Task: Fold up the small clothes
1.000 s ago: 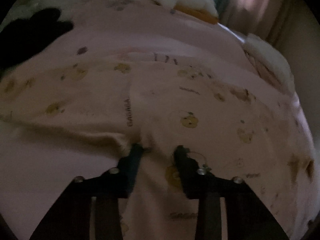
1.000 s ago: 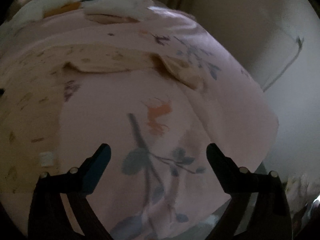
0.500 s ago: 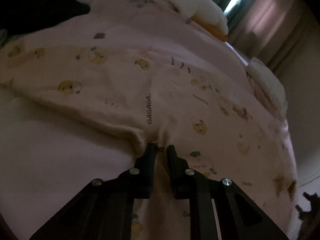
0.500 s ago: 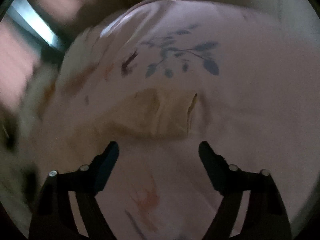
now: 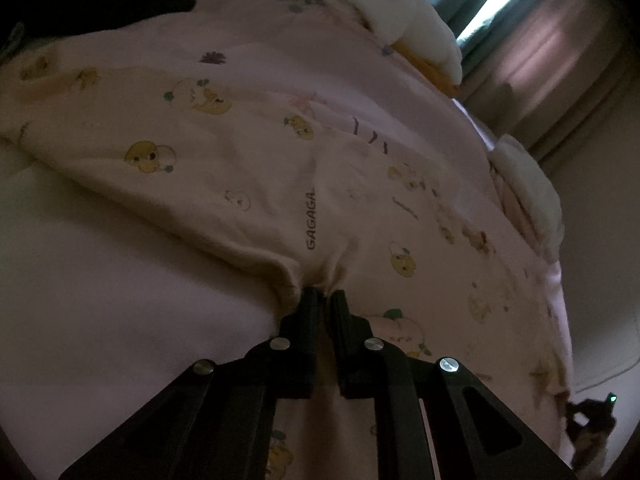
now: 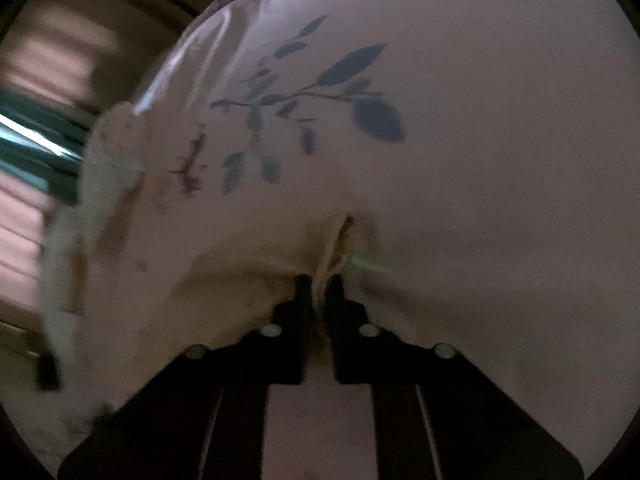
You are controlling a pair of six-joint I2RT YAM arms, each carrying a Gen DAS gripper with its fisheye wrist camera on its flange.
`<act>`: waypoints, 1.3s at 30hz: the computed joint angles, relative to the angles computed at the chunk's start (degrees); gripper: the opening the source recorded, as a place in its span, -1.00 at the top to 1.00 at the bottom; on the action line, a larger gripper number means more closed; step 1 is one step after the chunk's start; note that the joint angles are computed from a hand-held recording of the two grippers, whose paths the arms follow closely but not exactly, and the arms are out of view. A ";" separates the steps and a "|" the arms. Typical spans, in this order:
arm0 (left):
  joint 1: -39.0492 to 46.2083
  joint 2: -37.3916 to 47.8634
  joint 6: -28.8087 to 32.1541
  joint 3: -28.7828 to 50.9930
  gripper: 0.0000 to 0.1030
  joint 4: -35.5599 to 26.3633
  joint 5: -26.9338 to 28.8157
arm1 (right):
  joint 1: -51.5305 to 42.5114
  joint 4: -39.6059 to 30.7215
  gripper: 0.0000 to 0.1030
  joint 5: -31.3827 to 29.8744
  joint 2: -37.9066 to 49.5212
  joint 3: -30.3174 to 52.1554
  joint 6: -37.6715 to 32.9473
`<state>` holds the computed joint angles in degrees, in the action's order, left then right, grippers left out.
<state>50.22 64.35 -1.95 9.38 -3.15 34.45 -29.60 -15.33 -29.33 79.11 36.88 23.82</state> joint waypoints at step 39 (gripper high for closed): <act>-1.57 5.73 -1.33 1.05 0.80 6.01 -1.00 | 83.05 -14.33 0.79 9.34 49.78 73.71 9.99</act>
<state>48.64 70.08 -3.28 10.43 2.85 33.45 53.45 -29.66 -19.99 128.89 110.59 33.81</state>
